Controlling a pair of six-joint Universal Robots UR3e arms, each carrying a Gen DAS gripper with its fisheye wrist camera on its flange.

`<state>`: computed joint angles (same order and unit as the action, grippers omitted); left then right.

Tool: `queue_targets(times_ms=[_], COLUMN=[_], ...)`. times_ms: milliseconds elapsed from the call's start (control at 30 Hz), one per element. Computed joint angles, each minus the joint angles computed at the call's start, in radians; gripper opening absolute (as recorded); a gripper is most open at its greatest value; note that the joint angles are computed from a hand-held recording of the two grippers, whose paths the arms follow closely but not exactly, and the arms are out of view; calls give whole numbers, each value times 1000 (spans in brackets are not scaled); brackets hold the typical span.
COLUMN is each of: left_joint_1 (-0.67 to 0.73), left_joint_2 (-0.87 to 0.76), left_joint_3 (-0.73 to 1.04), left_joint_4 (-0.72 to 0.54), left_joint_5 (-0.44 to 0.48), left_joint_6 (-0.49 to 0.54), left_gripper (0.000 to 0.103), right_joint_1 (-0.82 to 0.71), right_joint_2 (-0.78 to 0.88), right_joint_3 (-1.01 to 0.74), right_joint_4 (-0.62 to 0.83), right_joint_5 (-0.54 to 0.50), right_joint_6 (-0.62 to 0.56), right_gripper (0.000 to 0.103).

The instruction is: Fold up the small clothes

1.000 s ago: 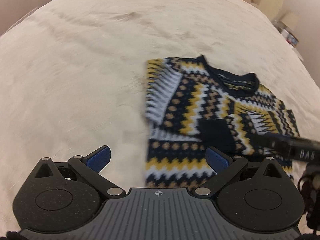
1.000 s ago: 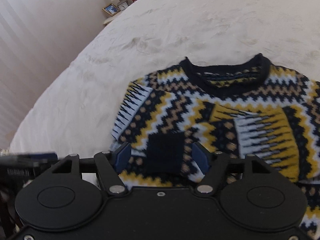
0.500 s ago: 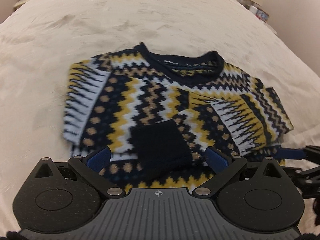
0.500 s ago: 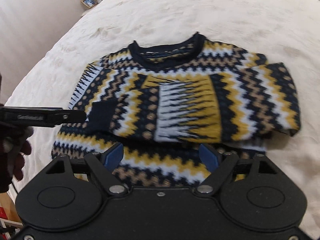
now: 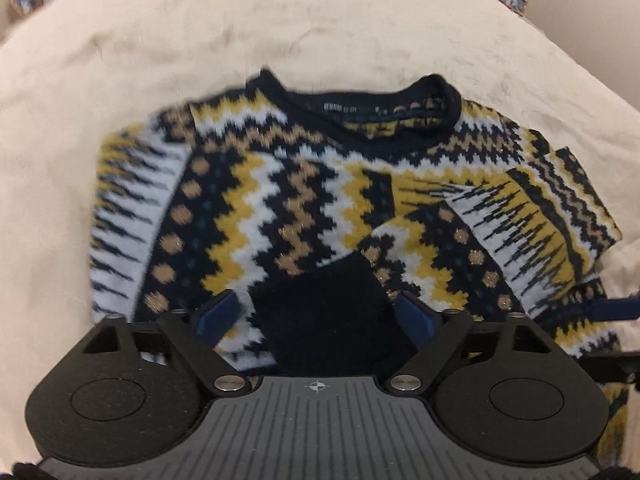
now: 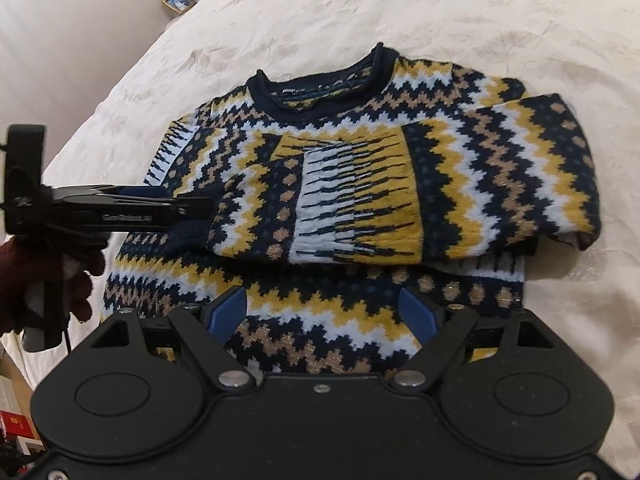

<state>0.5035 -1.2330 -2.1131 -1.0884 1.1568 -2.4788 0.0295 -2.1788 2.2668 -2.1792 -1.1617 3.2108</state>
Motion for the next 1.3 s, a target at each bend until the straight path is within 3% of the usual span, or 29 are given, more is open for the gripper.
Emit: queue_targets(times_ms=[67, 133, 233, 300, 433, 667, 733, 833, 1067, 1300], left_joint_1=[12, 20, 28, 28, 35, 128, 175, 213, 187, 180], left_joint_2=[-1, 19, 48, 59, 105, 54, 31, -3, -100, -126], left_joint_3=[-2, -8, 5, 28, 129, 571, 668, 716, 550, 455], left_joint_4=[-16, -19, -63, -102, -214, -587, -662, -673, -436, -336], left_joint_5=[-18, -30, -56, -78, -172, -490, -540, -500, -189, -103], left_joint_6=[0, 1, 7, 16, 7, 33, 65, 86, -85, -74], left_gripper=[68, 37, 17, 9, 8, 8, 8, 8, 8, 8], right_joint_1=[7, 10, 13, 15, 19, 15, 16, 18, 2, -125], right_joint_2=[25, 37, 42, 42, 29, -33, -45, -44, -17, -46], right_joint_3=[-1, 0, 2, 3, 0, 9, 12, 15, 7, -14], right_joint_4=[-15, -22, -25, -20, -7, 38, 40, 26, -11, 15], right_joint_5=[2, 4, 7, 6, 1, 3, 3, 0, -15, 13], right_joint_6=[2, 8, 13, 13, 28, 50, 60, 82, 90, 14], right_gripper=[85, 85, 85, 85, 85, 85, 85, 85, 85, 86])
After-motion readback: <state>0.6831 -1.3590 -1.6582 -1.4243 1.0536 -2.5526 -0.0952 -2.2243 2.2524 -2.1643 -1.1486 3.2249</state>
